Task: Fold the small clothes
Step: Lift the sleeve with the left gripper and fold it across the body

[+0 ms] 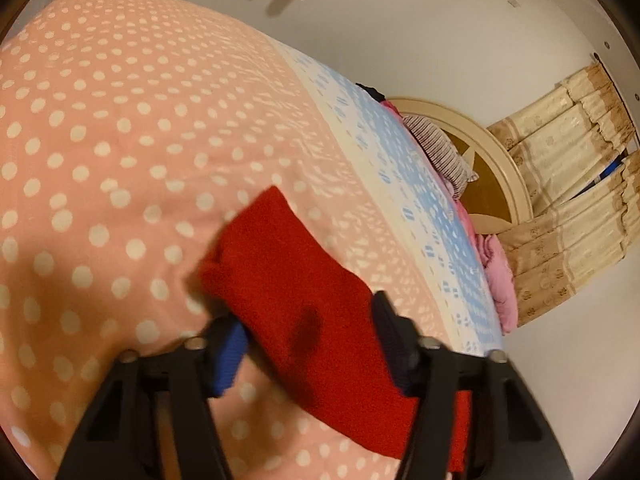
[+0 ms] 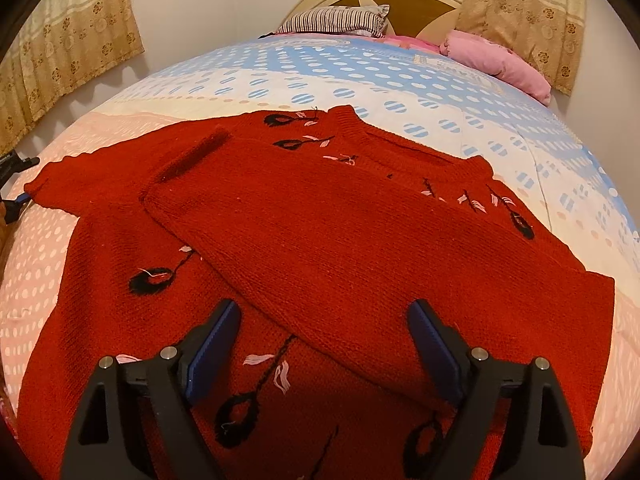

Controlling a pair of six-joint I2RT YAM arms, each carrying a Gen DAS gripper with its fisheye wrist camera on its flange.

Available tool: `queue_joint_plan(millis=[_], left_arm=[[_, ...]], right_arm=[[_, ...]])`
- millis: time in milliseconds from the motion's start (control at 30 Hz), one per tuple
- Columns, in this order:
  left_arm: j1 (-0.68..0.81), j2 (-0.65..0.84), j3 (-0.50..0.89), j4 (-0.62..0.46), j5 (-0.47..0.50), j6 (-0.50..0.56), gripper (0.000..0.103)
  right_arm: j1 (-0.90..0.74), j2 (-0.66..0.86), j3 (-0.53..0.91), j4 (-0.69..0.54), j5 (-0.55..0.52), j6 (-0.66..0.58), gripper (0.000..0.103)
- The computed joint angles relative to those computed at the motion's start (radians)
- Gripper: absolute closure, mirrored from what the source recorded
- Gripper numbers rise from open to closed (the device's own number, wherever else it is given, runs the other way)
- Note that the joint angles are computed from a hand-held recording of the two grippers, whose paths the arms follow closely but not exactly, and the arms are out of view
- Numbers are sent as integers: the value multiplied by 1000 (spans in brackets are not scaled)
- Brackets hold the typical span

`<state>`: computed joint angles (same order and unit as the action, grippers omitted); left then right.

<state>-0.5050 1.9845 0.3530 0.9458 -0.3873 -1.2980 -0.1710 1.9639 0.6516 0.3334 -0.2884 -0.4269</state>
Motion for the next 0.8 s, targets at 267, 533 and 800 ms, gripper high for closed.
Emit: queue_joint_plan(millis=[267, 533, 800], left_arm=[[12, -120, -68, -5, 48, 86, 99], [-77, -478, 0, -349, -43, 212, 98], [-155, -508, 210, -514, -92, 312, 98]], right_arm=[[-1, 2, 7, -9, -5, 3, 15], [-114, -161, -59, -70, -150, -16, 15], [-330, -430, -135, -232, -358, -93, 15]])
